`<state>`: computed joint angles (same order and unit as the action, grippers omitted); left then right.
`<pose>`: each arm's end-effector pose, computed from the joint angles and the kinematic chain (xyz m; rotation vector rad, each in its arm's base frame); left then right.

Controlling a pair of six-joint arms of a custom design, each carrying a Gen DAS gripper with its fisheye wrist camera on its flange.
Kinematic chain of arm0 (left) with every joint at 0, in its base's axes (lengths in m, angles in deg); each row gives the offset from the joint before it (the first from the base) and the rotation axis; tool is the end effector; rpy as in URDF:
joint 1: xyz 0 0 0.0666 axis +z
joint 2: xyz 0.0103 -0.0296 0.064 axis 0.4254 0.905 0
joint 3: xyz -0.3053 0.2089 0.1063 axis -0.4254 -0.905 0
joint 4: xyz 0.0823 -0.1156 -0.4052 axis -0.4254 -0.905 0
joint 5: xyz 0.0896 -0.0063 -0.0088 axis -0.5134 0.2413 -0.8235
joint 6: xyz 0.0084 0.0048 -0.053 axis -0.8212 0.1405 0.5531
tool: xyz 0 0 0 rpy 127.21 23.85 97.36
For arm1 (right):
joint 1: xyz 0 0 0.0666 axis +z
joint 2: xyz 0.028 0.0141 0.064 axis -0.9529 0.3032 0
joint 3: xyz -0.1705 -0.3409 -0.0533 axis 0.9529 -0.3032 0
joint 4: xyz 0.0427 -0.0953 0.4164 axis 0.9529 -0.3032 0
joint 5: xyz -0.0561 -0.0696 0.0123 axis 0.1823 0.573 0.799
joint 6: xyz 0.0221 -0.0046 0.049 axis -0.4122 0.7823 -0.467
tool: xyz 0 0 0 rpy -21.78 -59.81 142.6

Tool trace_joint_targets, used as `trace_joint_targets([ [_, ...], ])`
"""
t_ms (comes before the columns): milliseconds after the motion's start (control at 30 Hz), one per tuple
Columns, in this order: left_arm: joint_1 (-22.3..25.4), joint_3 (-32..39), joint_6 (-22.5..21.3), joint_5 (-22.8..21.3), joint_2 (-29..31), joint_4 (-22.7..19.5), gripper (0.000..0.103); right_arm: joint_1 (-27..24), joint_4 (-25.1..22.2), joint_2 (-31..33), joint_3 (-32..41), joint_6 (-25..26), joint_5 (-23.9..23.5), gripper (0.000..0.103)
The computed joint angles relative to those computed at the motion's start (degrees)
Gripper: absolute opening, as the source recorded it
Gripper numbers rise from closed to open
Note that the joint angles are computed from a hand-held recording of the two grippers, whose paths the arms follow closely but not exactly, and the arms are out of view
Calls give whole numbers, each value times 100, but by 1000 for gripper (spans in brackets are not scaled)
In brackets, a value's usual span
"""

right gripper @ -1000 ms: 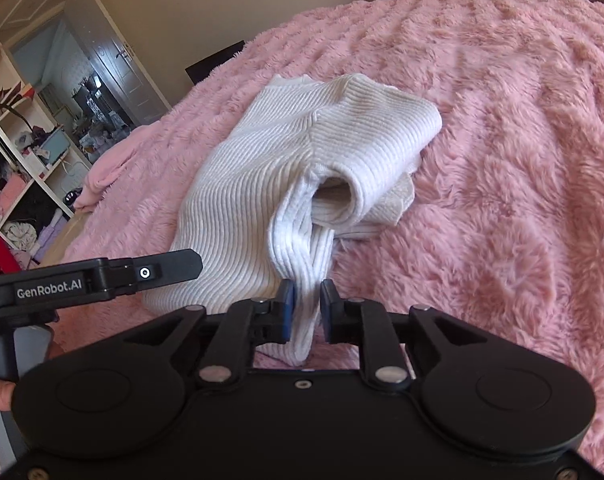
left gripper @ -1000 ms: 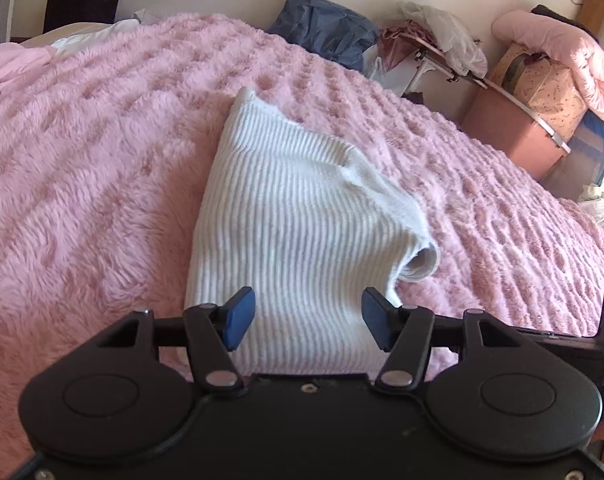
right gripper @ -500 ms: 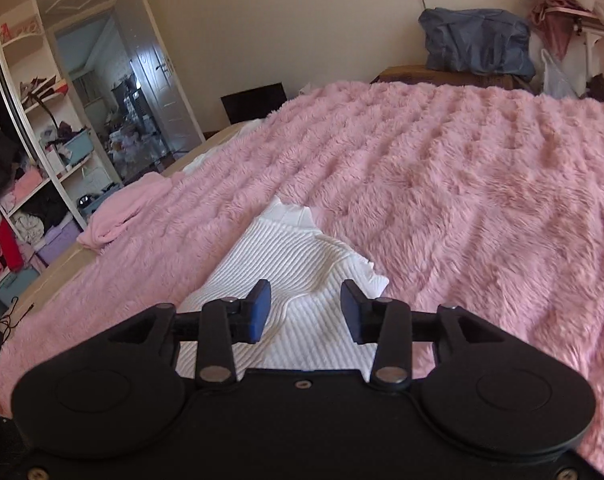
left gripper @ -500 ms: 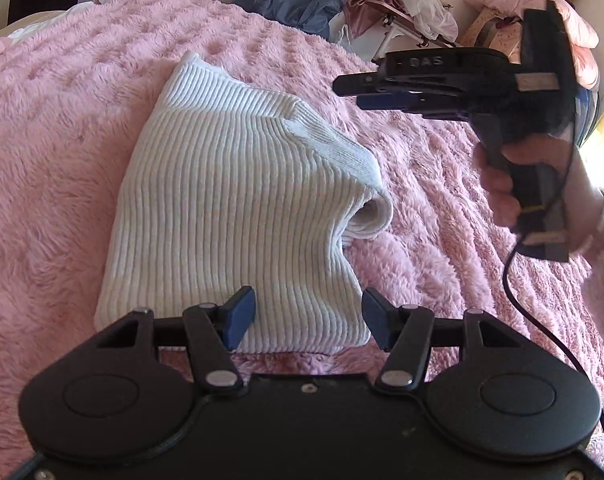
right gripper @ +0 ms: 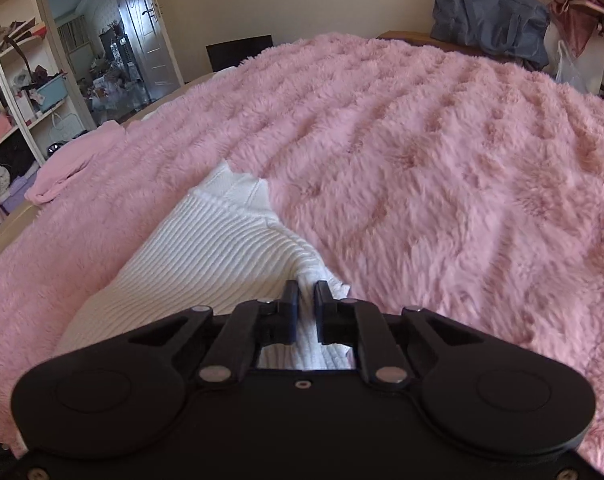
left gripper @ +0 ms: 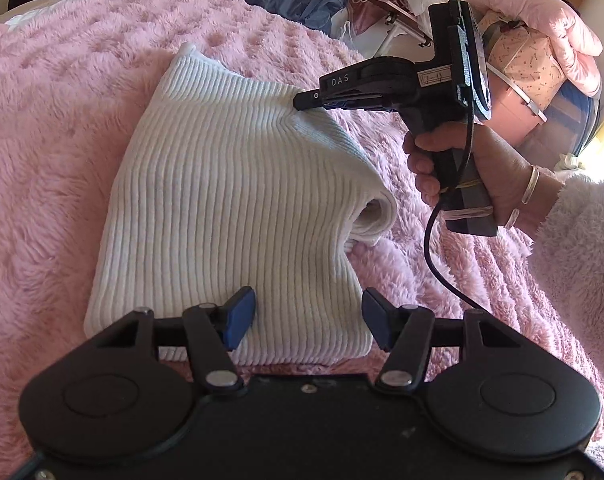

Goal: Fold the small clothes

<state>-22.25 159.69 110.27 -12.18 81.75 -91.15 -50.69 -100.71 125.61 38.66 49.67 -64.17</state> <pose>0.3951 -0.4084 0.4647 -0.4140 2.3040 -0.4032 0.6312 0.2663 0.4929 -0.8819 2.1601 0.5965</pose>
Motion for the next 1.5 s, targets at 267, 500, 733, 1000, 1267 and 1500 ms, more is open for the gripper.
trace_joint_targets([
  [267,68,28,-160,86,80,-23,62,65,212,50,-162,74,248,11],
  [500,71,167,98,26,3,-283,62,-228,1334,-1218,-1574,-897,-579,26],
  [733,-3,451,-32,-447,-19,-772,62,-268,1375,-2395,-2897,-448,-1049,27],
  [1000,111,270,204,-356,-82,-1064,62,-239,1224,-2289,-3152,-655,-627,26],
  [1267,33,184,292,-565,-252,-997,63,-240,1336,-2429,-3267,-1150,-558,32],
  [1500,-187,1062,725,-1294,-214,-2463,63,52,1073,-3276,-3382,-1454,498,58],
])
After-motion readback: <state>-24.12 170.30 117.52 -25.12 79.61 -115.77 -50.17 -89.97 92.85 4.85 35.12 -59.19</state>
